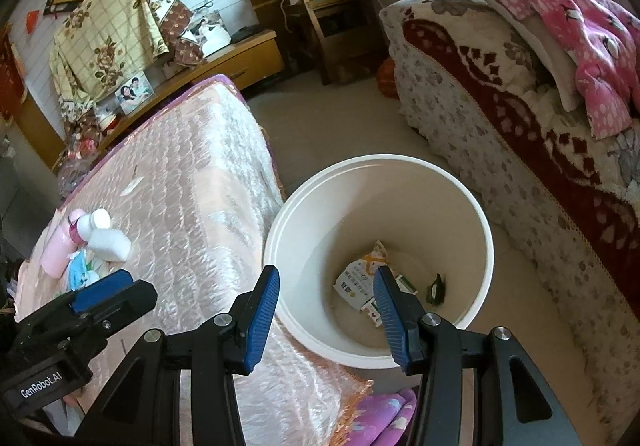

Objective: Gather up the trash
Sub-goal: 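Move both open tools back over the trash on the bed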

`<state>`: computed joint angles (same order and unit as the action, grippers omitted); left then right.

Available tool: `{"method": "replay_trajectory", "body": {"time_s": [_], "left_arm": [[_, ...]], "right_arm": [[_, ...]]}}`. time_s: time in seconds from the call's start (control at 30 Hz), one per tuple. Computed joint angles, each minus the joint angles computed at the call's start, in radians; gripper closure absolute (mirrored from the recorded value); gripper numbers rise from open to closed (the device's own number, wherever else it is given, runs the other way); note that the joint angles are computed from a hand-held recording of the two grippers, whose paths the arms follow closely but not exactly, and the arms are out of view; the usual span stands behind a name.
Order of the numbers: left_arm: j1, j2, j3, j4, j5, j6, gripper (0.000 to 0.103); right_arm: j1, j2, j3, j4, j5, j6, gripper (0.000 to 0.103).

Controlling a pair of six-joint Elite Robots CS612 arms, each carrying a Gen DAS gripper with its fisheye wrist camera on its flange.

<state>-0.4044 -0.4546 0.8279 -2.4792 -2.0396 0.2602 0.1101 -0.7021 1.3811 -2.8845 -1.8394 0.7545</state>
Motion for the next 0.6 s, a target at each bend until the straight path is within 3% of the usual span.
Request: {"method": "replay_trajectory", "body": {"time_s": [0.6], "left_arm": [[0.066,-0.065,0.125,-0.193,0.069,-0.051,0.043]], "right_arm": [[0.065,0.053,-0.141,0.037,0.028,-0.124,0.048]]}}
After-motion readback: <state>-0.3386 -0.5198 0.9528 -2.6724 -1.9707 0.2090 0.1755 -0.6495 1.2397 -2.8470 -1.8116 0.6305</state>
